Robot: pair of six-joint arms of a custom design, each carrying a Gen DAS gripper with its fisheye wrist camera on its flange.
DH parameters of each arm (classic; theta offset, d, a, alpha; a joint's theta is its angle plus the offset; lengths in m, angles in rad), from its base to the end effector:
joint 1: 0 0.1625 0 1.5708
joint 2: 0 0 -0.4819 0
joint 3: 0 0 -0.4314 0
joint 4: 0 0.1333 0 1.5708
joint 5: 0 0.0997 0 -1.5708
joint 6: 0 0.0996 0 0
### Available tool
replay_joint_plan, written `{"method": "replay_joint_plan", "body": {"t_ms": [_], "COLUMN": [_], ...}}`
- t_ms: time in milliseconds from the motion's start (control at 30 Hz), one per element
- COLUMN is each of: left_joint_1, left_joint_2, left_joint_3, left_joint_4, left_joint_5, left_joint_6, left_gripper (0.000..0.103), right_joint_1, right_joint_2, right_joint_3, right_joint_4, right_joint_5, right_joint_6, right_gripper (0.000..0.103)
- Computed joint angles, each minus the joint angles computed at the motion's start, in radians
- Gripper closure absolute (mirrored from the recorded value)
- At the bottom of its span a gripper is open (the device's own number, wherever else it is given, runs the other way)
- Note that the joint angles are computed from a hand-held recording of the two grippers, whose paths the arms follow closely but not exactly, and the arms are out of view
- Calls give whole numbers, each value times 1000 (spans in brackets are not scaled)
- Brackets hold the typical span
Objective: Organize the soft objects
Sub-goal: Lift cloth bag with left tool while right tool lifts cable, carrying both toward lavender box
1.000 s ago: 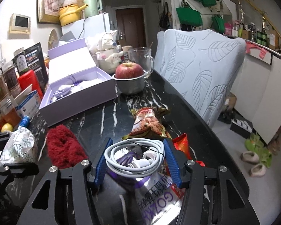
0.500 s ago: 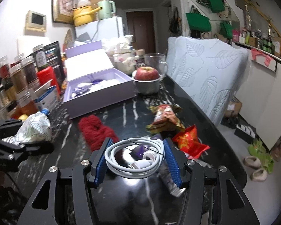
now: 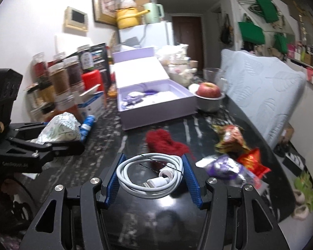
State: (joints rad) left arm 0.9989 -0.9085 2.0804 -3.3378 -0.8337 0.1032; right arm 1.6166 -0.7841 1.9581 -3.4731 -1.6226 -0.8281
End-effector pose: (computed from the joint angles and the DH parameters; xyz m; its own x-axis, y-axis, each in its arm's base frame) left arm -0.1497 -0.6026 0.1398 -0.7760 0.1552 -0.6114 0.5309 0.6840 -0.5003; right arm 0.1577 -0.6420 0.0971 -0.6506 -0.5568 0.5164 -0.7592 0.4959 -0.4217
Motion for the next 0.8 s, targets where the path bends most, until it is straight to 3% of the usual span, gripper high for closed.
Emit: {"method": "replay_joint_plan", "body": {"t_ms": [467,800], "left_joint_1": [-27,-14], "left_joint_2": [-51,-35], "left_joint_3": [27,-75], "left_joint_4": [-118,-169], "left_joint_5": [126,105], "left_joint_6": [45,198], "left_gripper": [44,44], "right_joint_1": [48,94], "right_joint_2": [17,44], "right_joint_3": [-44,-158], "right_joint_4": [115,151], "right_joint_5": [110,136], "right_joint_6": [-73,-90], "right_gripper": [48,48]}}
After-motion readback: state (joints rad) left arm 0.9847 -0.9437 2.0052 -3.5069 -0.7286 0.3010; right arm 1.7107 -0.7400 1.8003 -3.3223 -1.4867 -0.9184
